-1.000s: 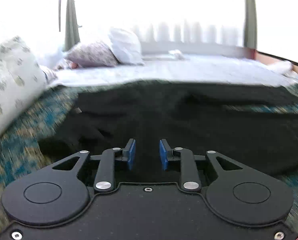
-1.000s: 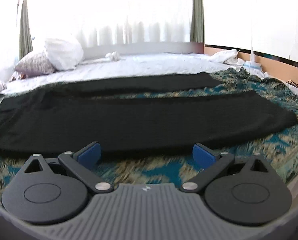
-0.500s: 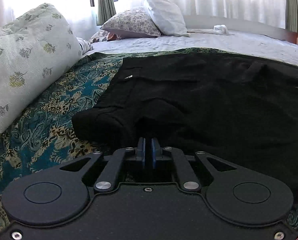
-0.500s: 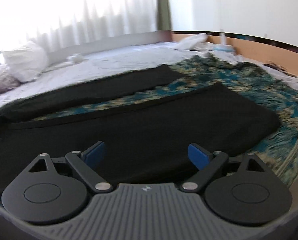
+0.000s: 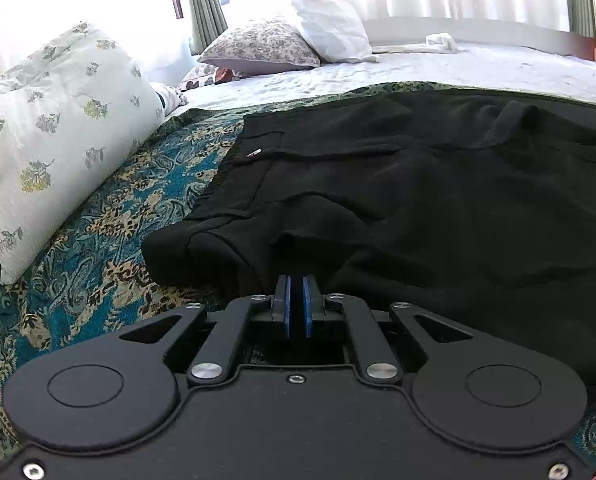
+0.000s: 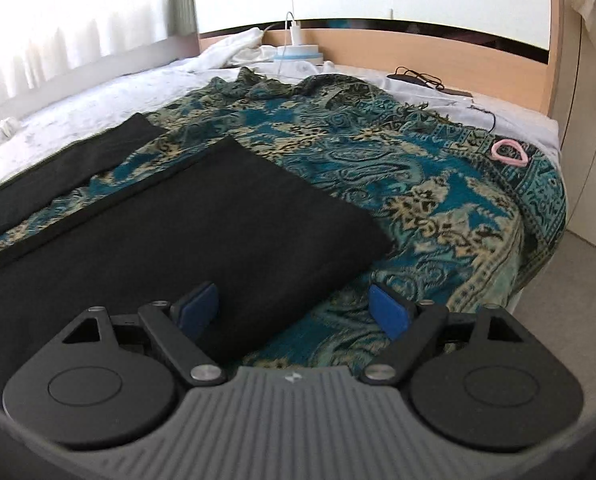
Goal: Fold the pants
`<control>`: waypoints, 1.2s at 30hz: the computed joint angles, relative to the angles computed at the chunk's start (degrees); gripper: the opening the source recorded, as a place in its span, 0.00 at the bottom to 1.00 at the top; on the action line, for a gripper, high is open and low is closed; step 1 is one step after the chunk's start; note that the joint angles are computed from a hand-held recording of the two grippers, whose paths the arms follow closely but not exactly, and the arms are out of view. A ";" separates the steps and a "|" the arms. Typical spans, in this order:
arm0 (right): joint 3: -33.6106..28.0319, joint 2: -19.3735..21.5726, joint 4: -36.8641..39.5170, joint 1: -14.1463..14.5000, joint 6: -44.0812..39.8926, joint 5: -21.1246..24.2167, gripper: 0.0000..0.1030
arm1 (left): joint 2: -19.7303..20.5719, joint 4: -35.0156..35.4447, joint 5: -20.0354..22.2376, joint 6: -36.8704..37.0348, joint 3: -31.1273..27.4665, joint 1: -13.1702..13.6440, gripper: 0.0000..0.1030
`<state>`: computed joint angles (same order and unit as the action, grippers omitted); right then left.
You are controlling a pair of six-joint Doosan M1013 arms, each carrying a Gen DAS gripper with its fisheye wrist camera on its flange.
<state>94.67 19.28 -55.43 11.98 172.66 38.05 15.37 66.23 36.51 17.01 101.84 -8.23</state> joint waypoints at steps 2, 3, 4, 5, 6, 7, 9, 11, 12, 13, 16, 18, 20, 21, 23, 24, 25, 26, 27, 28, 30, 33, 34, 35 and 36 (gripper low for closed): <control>-1.12 0.87 0.50 0.08 -2.31 1.63 0.91 | 0.05 0.06 0.21 0.12 -0.03 -0.07 0.08; -1.80 1.50 0.26 0.16 -3.13 2.84 0.94 | 0.05 0.10 0.23 0.13 -0.02 -0.07 0.08; -2.35 1.91 0.20 0.18 -3.85 3.76 0.95 | 0.04 0.03 0.21 0.23 -0.03 -0.05 0.08; -2.53 2.01 0.21 0.46 -4.33 4.77 0.98 | 0.05 0.02 0.19 0.23 -0.03 -0.03 0.08; -2.88 2.21 0.85 0.25 -4.71 5.10 0.99 | 0.04 -0.06 0.21 0.27 -0.04 -0.06 0.08; -3.26 2.27 1.76 0.05 -4.67 5.51 0.99 | 0.06 0.01 0.25 0.23 -0.04 -0.05 0.08; -4.46 2.47 3.16 0.04 -4.60 7.57 0.98 | 0.08 -0.44 0.91 0.95 -0.30 -0.19 0.08; -5.24 2.50 3.05 0.48 -3.94 9.17 0.97 | -0.09 -2.02 1.20 2.55 -0.81 -0.38 0.12; -5.44 2.38 2.26 0.86 -3.58 9.57 0.97 | -0.34 -3.05 0.55 3.33 -0.94 -0.25 0.19; -5.55 2.18 1.12 1.30 -3.26 9.57 0.97 | -0.65 -4.49 -0.36 4.20 -1.13 -0.06 0.23; -6.64 1.83 -0.26 2.17 -4.20 9.33 0.99 | -1.47 -9.76 -3.00 7.41 -2.18 0.51 0.43; -7.92 1.59 0.29 2.50 -5.53 8.01 1.00 | -1.67 -12.77 -3.78 10.29 -3.48 0.64 0.60; -9.71 1.76 1.88 2.55 -7.27 6.65 1.00 | -1.59 -14.77 -4.25 12.70 -4.98 0.66 0.67; -10.80 1.98 3.01 2.58 -8.30 5.99 1.00 | -1.41 -15.85 -4.21 13.68 -5.97 0.65 0.74; -12.82 2.43 5.83 2.55 -10.47 4.40 1.00 | -0.93 -19.60 -4.12 16.03 -8.28 0.91 0.80; -13.72 2.70 7.24 2.51 -11.40 3.66 1.00 | -0.67 -22.70 -4.52 18.04 -9.50 1.28 0.81; -14.80 3.08 8.97 2.46 -12.50 3.12 1.00 | -0.32 -26.76 -4.78 20.69 -10.86 1.75 0.82; -15.97 3.56 10.69 2.42 -13.60 2.75 1.00 | 0.26 -31.83 -4.47 23.77 -12.69 2.27 0.82; -17.22 4.15 12.21 2.41 -14.57 2.48 1.00 | 0.79 -35.01 -3.94 25.23 -14.05 2.59 0.83; -18.43 4.77 13.48 2.39 -15.35 2.54 1.00 | 1.52 -38.64 -3.16 26.68 -15.85 3.03 0.83; -21.35 6.23 16.33 2.37 -16.88 3.74 1.00 | 2.96 -43.11 -1.57 27.66 -19.08 3.64 0.84; -25.42 8.13 22.65 1.78 -19.14 4.41 1.00 | 5.46 -45.11 1.43 27.25 -24.06 4.03 0.88; -26.99 8.88 25.23 1.51 -19.59 4.93 1.00 | 6.47 -45.12 2.93 26.91 -25.96 4.02 0.88; -28.35 9.56 27.15 1.33 -19.81 5.46 1.00 | 7.53 -45.01 4.12 25.94 -27.77 4.04 0.89; -29.96 10.39 29.55 1.07 -20.25 5.98 1.00 | 8.58 -45.08 5.17 25.02 -29.45 4.09 0.90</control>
